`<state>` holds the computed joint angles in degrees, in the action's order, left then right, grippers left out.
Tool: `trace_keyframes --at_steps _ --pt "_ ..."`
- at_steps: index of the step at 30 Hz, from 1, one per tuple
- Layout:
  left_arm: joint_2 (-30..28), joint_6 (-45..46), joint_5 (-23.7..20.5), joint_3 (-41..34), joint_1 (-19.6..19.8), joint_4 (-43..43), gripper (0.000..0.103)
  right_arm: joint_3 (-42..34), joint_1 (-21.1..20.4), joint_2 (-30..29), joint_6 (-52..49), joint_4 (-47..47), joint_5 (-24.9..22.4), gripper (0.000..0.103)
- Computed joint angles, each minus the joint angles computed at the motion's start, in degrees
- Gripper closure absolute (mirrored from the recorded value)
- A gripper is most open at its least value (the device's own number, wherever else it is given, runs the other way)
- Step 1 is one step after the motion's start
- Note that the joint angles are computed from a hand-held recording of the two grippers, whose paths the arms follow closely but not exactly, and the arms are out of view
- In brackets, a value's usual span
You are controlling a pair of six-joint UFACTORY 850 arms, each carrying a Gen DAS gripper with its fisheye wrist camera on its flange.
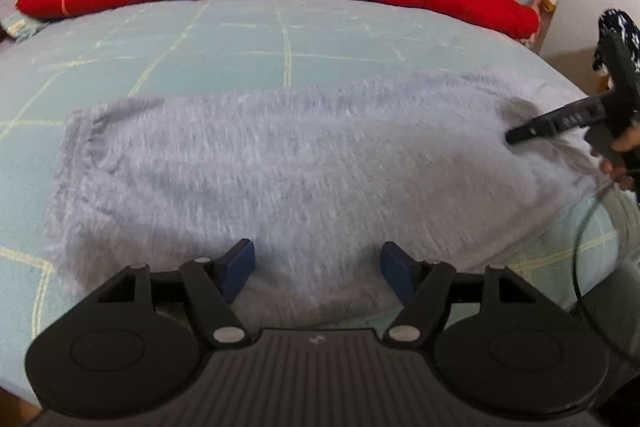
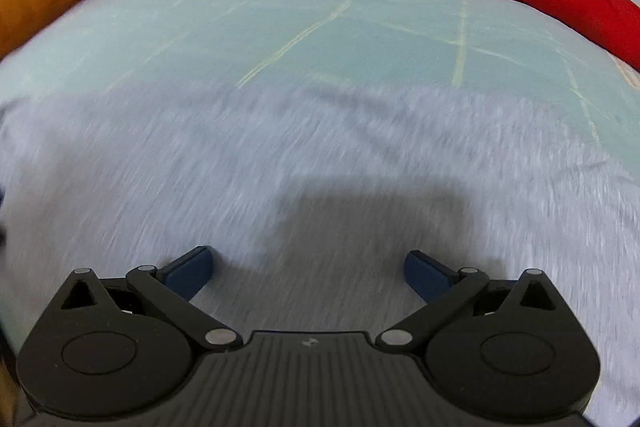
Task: Fold clothes
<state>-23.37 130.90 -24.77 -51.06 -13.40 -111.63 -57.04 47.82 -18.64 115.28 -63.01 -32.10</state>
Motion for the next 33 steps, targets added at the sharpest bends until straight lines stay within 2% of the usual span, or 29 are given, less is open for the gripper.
trace_keyframes --at_steps 4,5,8,12,15,17,20,22,26,28,30,33 --pt "2.77 -4.35 4.81 0.44 -1.01 4.18 0.034 0.44 -1.08 1.25 -0.78 -0.11 1.2 0.0" --pt "3.42 -5.54 4.41 0.41 -1.2 5.5 0.034 1.16 -0.59 2.27 -0.14 -1.06 1.21 0.0" --pt "4.34 -13.92 -2.9 -0.6 -1.13 13.55 0.033 3.95 1.32 5.98 3.07 -4.08 0.84 0.0" --pt "1.09 -25.57 -14.62 -5.24 -2.46 22.79 0.032 7.39 5.17 9.65 3.68 -2.74 -4.69 0.0" --pt "-2.93 -28.59 -18.31 -8.75 -4.99 24.7 0.032 9.05 6.6 10.22 1.87 0.13 -8.11 0.0" --pt "-5.33 -29.86 -17.04 -10.84 -6.59 25.22 0.032 10.5 6.68 10.28 1.87 1.82 -8.68 0.0" --pt "-8.78 -31.65 -8.92 -14.12 -8.49 23.13 0.035 13.89 6.65 11.15 7.3 -0.91 -7.33 0.0" --pt "-10.63 -30.72 -7.89 -16.03 -8.1 19.84 0.036 15.65 6.89 11.73 11.69 -4.51 -7.37 0.0" --pt "-10.79 -40.82 -2.76 -19.38 -9.02 25.6 0.036 16.83 5.87 12.41 13.84 -7.66 -6.61 0.0" --pt "-9.45 -40.63 -3.05 -19.32 -9.52 27.68 0.035 17.13 5.82 13.93 10.96 -6.8 -6.06 0.0" --pt "-9.09 -40.07 -6.04 -19.79 -9.56 29.73 0.03 18.63 6.27 16.66 10.7 -9.25 -6.3 0.0" --pt "-10.6 -41.49 -4.78 -21.76 -10.34 32.27 0.029 20.81 3.59 19.36 9.47 -10.01 -5.81 0.0"
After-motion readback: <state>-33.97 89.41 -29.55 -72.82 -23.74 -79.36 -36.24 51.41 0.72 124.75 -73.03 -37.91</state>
